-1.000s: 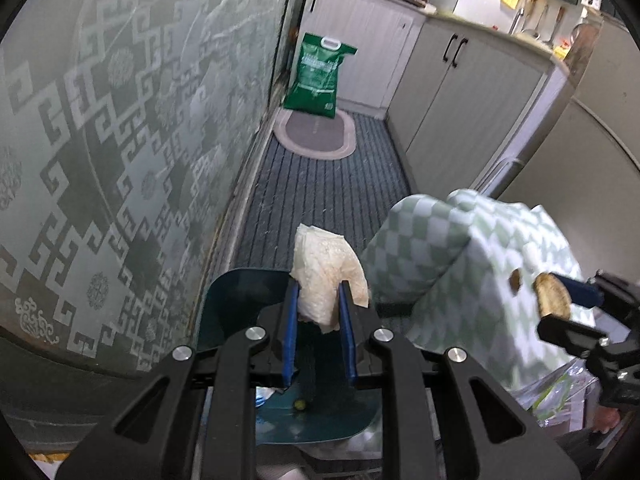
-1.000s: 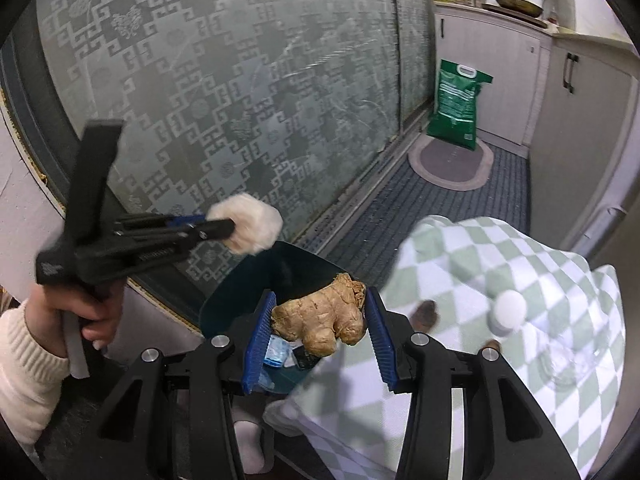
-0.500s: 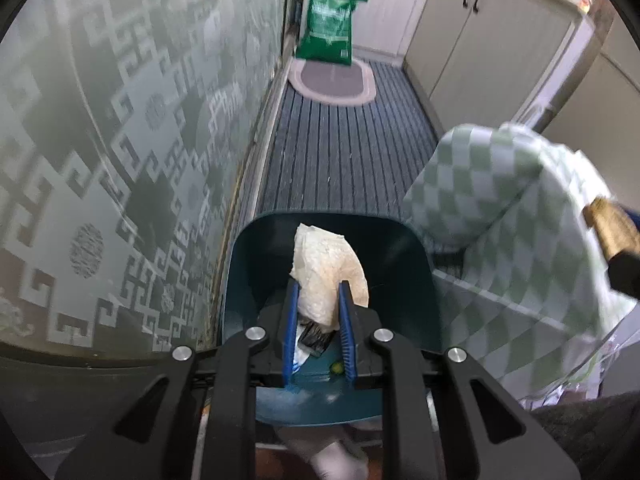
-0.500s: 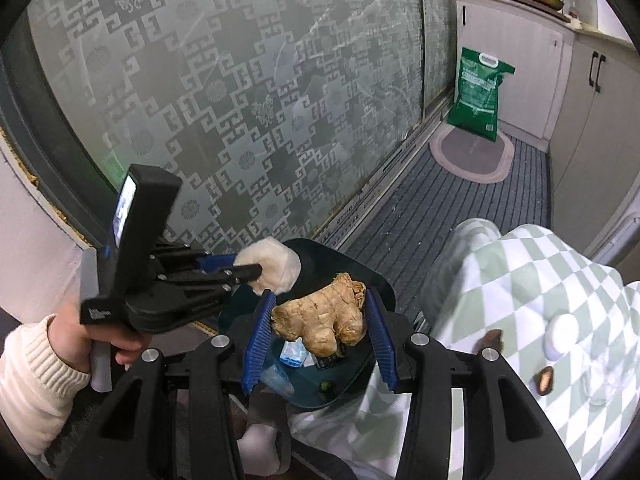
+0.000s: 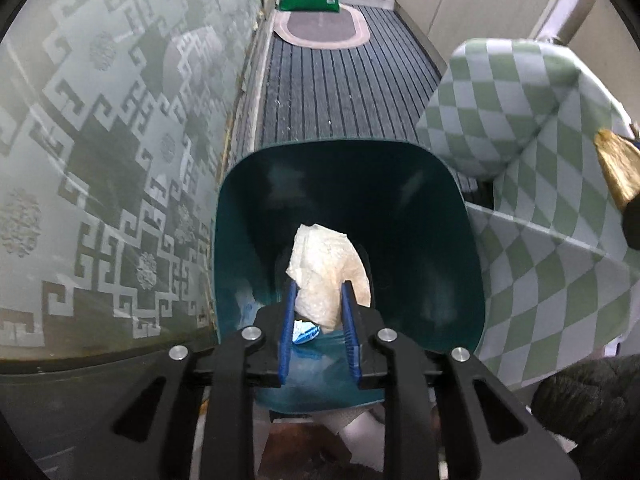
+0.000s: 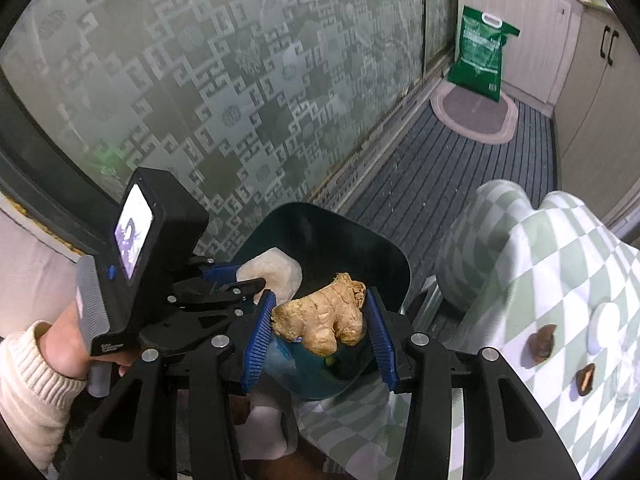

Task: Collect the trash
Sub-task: 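Open the left gripper to drop the tissue while the right drops the ginger into the bin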

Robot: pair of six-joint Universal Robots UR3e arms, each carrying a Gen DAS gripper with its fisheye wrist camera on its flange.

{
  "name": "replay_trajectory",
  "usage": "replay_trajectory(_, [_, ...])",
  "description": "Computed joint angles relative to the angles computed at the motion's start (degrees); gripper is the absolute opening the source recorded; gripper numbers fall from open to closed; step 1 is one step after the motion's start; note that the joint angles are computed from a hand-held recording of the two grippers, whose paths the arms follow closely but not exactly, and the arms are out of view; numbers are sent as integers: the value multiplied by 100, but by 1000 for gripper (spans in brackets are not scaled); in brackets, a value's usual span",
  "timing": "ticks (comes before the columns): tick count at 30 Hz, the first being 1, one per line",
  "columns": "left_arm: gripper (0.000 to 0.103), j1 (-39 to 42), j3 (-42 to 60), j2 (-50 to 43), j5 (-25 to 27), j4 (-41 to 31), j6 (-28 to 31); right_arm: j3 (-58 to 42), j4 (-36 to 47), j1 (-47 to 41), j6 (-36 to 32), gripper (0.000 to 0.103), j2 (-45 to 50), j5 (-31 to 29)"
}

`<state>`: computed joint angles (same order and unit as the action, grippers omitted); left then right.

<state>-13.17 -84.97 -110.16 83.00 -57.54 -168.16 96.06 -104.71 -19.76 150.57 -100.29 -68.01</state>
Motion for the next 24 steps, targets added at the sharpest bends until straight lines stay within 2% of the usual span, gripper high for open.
replay_trajectory(13, [38, 42, -201, 212, 25, 103, 105, -278, -361, 555, 526, 46, 816, -524])
replay_trajectory(24, [44, 303, -603, 957, -268, 620, -181, -349, -413, 667, 687, 47, 1086, -674])
